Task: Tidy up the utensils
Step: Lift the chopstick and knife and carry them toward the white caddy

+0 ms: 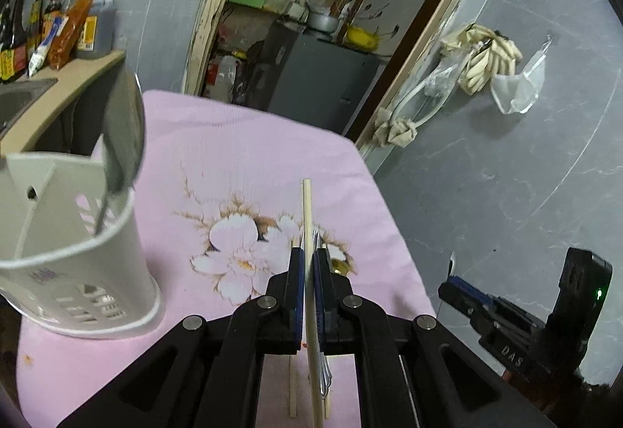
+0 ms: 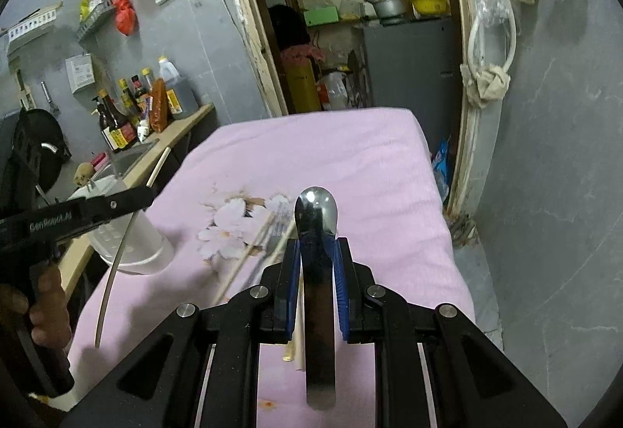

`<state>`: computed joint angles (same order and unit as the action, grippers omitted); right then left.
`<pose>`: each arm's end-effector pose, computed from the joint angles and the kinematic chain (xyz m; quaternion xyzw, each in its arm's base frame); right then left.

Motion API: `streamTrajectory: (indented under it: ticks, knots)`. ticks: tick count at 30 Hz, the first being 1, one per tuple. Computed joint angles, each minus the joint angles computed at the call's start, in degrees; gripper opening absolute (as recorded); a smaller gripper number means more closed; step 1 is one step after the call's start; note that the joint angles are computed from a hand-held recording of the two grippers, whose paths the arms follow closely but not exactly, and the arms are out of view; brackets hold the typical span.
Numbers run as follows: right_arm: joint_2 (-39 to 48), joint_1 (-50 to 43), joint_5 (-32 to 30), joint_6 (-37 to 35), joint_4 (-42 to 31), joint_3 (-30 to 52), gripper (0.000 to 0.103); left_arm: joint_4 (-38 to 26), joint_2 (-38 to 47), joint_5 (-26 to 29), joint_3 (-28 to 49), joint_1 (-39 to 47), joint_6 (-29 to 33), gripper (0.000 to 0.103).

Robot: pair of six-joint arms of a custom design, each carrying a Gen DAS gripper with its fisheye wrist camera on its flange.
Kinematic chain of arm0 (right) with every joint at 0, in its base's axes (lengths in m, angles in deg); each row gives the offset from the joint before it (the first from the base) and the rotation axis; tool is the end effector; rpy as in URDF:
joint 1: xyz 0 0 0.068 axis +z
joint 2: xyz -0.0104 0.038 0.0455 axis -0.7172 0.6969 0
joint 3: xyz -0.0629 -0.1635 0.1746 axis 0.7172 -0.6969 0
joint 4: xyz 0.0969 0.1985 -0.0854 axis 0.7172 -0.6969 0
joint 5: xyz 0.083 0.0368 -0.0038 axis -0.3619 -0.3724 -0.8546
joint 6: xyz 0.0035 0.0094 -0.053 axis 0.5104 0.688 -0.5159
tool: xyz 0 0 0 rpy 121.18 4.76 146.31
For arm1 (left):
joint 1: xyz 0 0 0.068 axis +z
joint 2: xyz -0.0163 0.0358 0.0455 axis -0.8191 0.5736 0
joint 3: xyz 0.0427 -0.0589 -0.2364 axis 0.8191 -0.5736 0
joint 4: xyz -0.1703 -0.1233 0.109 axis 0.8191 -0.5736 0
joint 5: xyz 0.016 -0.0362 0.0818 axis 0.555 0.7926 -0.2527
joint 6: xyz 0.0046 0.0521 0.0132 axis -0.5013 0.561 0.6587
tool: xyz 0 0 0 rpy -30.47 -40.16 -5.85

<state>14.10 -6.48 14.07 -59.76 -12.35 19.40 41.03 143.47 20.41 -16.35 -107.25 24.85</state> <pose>0.1644 0.1288 0.1887 -0.1168 0.8910 0.1663 0.4061 0.1347 -0.1477 0.2111 -0.1031 0.8925 -0.1797 0.4007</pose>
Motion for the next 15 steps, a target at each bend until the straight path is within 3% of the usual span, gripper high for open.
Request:
streamTrajectory:
  ticks: [10, 15]
  knots:
    - [-1.3, 11.1, 11.1, 1.9, -4.9, 10.7, 0.015, -14.0, -17.0, -0.4, 4.0, 5.2, 3.7, 0.005]
    - [3.3, 16.2, 14.0, 1.2, -4.3, 18.7, 0.015, -20.3, -26.1, 3.1, 6.7, 17.5, 10.7, 0.005]
